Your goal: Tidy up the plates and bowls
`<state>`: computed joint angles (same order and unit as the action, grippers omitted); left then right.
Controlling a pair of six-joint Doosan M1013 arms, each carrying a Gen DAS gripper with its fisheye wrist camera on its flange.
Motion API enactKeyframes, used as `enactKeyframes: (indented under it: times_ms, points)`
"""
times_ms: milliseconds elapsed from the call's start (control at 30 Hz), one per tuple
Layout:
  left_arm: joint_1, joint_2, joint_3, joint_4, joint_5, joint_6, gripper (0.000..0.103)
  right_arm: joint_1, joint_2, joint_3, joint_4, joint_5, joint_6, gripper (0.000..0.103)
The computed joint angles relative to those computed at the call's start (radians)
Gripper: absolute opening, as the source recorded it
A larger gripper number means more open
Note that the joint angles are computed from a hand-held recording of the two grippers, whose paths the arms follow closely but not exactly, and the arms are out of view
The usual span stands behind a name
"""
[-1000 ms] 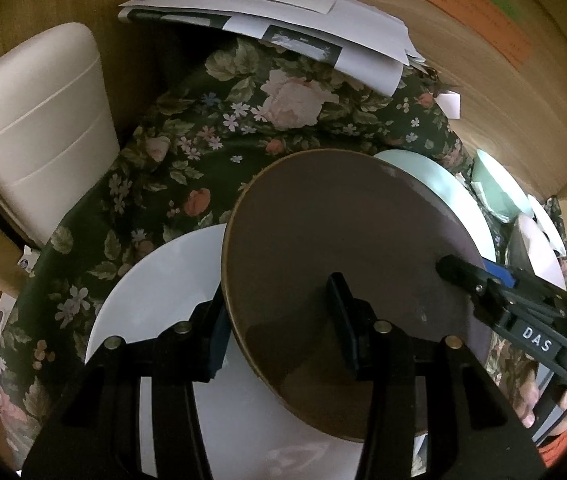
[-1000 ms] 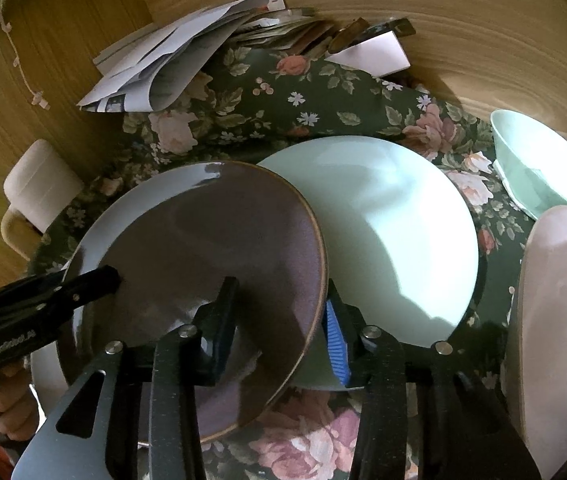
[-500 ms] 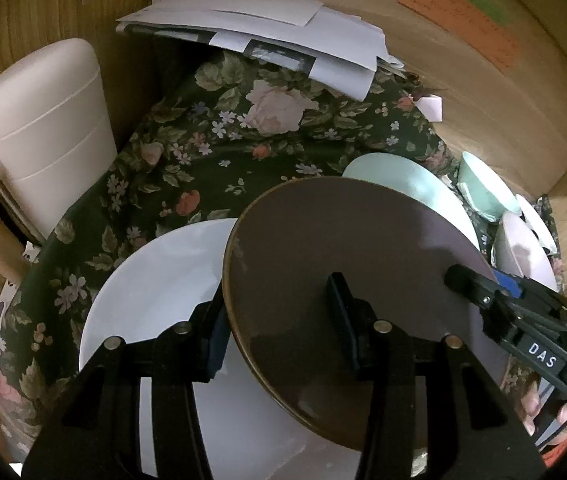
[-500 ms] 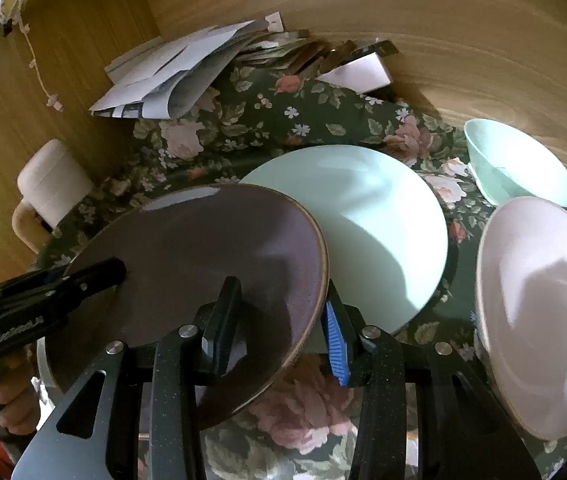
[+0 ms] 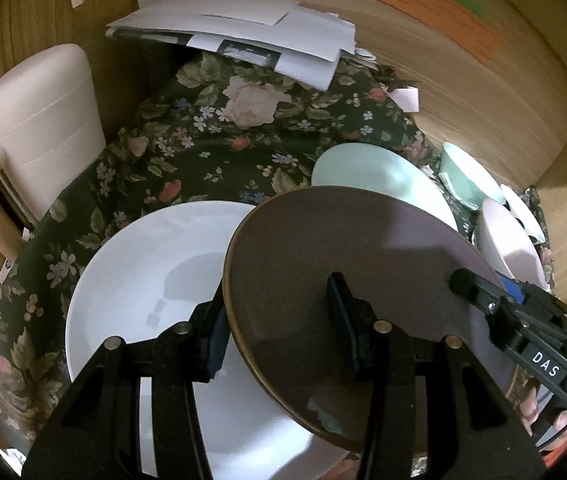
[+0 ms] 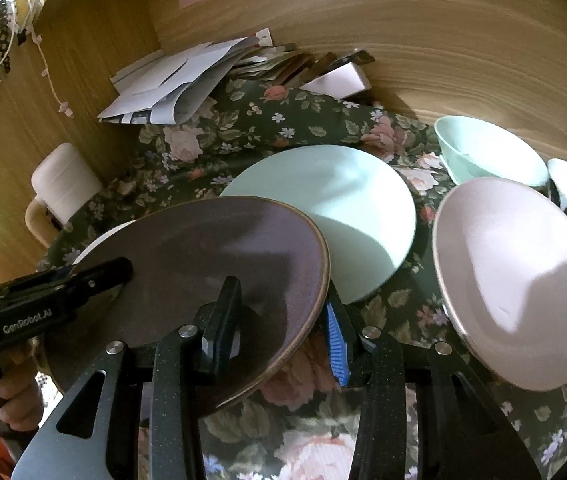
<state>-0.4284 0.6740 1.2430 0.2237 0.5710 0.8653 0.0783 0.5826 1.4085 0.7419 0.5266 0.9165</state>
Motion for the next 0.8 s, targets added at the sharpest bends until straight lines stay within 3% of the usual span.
enactKeyframes:
  times_ms: [800]
  points:
    - [-0.061, -0.063, 0.069, 0.021, -0.06, 0.0, 0.046, -0.04, -0.124, 0.182, 0.2, -0.112, -0.179, 0.036]
